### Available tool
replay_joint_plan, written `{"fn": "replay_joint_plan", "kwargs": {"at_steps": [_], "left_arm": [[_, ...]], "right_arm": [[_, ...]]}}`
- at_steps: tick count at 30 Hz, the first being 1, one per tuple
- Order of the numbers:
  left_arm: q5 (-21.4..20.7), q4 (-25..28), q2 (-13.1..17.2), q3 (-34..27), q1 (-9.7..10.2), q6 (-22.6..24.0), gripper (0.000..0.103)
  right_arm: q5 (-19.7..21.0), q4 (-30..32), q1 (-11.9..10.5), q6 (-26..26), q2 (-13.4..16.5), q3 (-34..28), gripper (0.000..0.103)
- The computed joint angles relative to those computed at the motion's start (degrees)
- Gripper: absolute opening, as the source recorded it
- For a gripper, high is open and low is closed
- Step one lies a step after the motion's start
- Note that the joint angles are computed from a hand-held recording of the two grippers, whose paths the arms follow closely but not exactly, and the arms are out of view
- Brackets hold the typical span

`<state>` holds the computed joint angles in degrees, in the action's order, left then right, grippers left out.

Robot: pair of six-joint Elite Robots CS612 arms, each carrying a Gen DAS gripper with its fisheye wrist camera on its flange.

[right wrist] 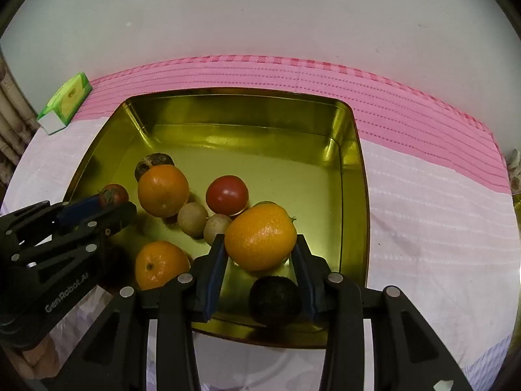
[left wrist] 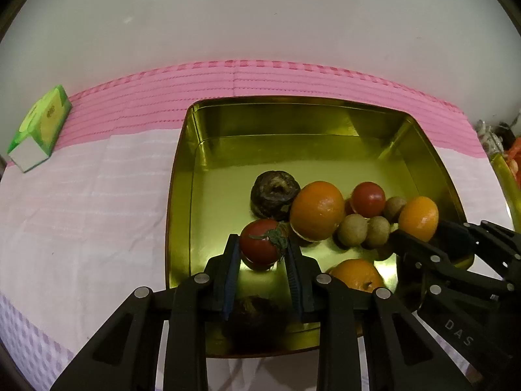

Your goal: Organize fruits

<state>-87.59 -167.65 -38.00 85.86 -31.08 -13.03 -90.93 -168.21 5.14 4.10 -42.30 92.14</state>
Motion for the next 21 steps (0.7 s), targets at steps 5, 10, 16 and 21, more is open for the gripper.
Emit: {"fn": "replay_joint_plan", "kwargs": {"at_steps": [5, 10, 16, 21], "left_arm": [[-0.09, -0.61, -0.01, 0.3, -0.16, 1.35, 0.029], [-1.16, -1.26, -0.27, 0.79, 0.07, 0.9, 0.029], [0.28, -0.86, -0.64, 1.22, -0.16, 1.27, 0.029], [1.84, -1.36, -1.42, 2.33, -0.6, 1.18, 0.031]], "right_arm": [[0.5, -0.39, -0.23, -0.15, -0.25, 0.64, 0.039], [0.99, -0.73, -0.34, 0.11, -0.62, 1.18, 0.039], [0.76, -1.4, -0.26, 0.38, -1.22, 2.12, 0.044], [0.26, -2.01, -0.07, 0.75, -1.72, 2.81, 0.048]]}}
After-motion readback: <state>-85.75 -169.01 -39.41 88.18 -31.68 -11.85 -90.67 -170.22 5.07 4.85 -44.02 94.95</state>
